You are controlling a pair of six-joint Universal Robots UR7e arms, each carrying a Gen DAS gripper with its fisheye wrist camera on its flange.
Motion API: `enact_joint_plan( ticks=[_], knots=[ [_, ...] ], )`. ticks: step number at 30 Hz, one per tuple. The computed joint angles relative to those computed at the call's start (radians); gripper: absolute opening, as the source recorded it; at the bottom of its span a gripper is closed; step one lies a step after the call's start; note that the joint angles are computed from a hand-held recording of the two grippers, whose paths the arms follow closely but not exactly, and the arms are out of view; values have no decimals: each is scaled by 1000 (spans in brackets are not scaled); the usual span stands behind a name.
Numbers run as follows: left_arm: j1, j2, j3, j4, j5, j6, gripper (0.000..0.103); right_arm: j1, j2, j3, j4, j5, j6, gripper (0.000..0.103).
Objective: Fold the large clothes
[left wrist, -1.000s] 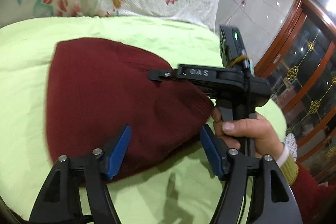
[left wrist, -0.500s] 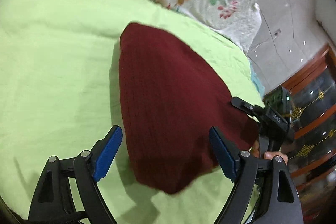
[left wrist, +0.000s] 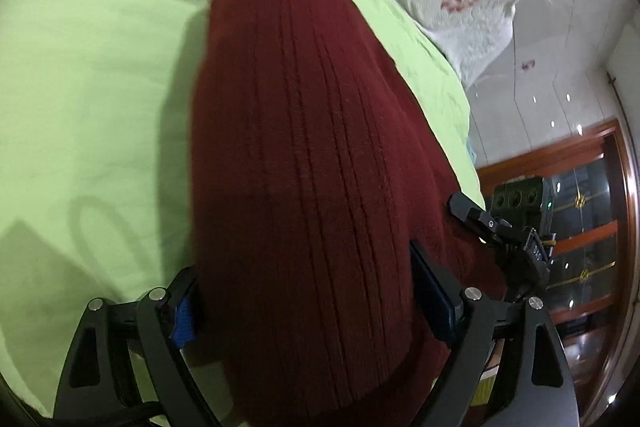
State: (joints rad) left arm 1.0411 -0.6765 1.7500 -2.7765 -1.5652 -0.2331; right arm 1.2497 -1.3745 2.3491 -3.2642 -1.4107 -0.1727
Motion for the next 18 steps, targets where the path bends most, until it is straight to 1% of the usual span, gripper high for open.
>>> enact_joint_plan(
  ticks=[2, 4, 5, 6, 7, 10, 12, 14, 16, 18],
  knots=[
    [-15, 9, -7, 9, 15, 19, 85, 9, 8, -11, 22, -9, -12, 77],
    [-29, 5, 4, -11, 30, 50, 75, 26, 15, -21, 36, -44, -22, 58],
    [-35, -2, 18, -29, 36, 60, 72, 26, 17, -25, 53, -43, -19, 44],
    [-40, -6, 27, -40, 42, 64, 67, 14, 15, -23, 67, -6, -9, 39],
    [-44, -12, 38, -54, 49, 68, 63, 15, 16, -20, 58, -6, -9, 38],
    [-64, -41, 85, -95, 69, 81, 57, 54, 18, 4, -6, -54, -1, 34],
    [-71, -70, 123, -127, 64, 77, 56, 91, 18, 24, -44, -78, 9, 33],
    [-69, -112, 171, -147, 53, 55, 55, 118, 18, 38, -54, -76, 13, 33],
    [-70, -179, 235, -163, 62, 39, 55, 146, 28, 43, -51, -73, 12, 33],
    [-66, -265, 309, -168, 84, 23, 55, 176, 63, 39, -48, -52, 11, 33]
  ],
)
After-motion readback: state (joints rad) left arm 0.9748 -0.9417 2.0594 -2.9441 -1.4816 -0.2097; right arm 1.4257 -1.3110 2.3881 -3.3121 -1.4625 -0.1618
